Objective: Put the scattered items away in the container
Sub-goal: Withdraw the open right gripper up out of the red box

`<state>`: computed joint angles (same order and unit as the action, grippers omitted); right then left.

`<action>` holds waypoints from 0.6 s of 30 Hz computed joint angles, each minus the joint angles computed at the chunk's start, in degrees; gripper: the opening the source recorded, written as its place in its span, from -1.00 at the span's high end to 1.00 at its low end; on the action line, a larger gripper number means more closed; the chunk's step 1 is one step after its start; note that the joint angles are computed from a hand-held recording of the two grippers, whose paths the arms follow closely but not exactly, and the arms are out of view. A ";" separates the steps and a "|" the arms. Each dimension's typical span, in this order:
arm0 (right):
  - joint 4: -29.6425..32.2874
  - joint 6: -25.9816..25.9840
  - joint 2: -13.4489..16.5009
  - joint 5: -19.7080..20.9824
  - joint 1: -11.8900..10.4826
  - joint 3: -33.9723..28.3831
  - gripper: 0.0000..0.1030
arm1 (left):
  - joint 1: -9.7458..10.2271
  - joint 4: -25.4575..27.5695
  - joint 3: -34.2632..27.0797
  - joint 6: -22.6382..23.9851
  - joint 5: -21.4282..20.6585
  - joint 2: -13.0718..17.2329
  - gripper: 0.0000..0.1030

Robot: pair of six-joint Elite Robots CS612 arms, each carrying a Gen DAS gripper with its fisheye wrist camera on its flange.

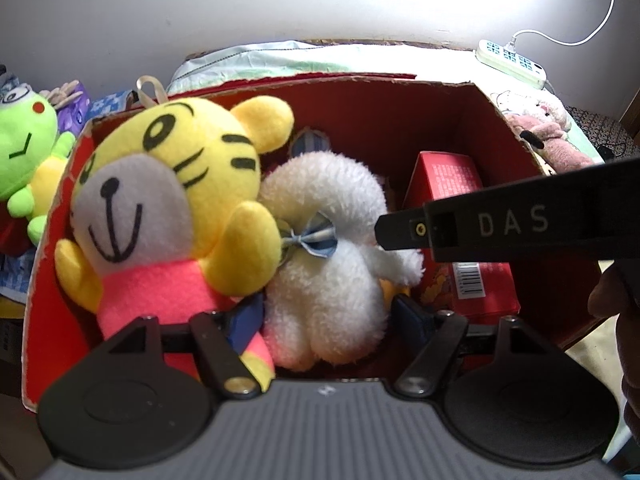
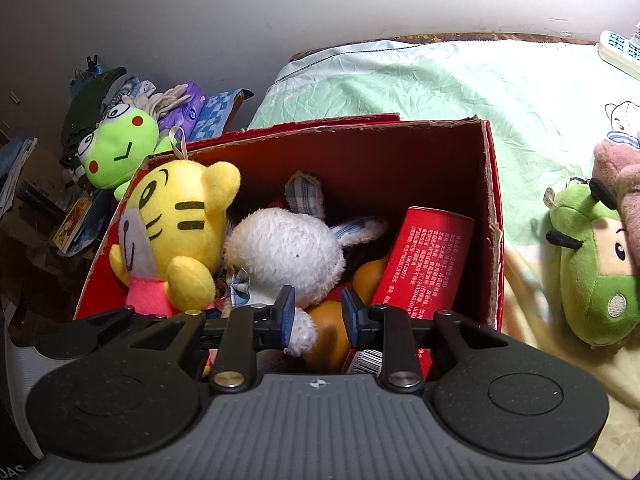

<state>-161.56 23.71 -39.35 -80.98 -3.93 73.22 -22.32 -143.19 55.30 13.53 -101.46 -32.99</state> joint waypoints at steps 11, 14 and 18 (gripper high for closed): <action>-2.53 0.83 -1.00 -1.07 0.30 1.78 0.43 | -0.19 -3.23 2.18 0.03 0.11 -1.38 -0.65; -2.86 0.96 -1.33 -1.61 0.39 2.22 0.43 | -0.42 -4.15 2.66 0.09 0.88 -1.61 -0.66; -3.66 1.50 -1.83 -2.12 0.47 3.03 0.43 | -0.45 -4.54 3.09 -0.65 1.57 -1.95 -0.68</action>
<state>-165.22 25.21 -41.18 -83.11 -3.46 76.26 -22.78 -147.74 58.39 12.88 -99.89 -34.94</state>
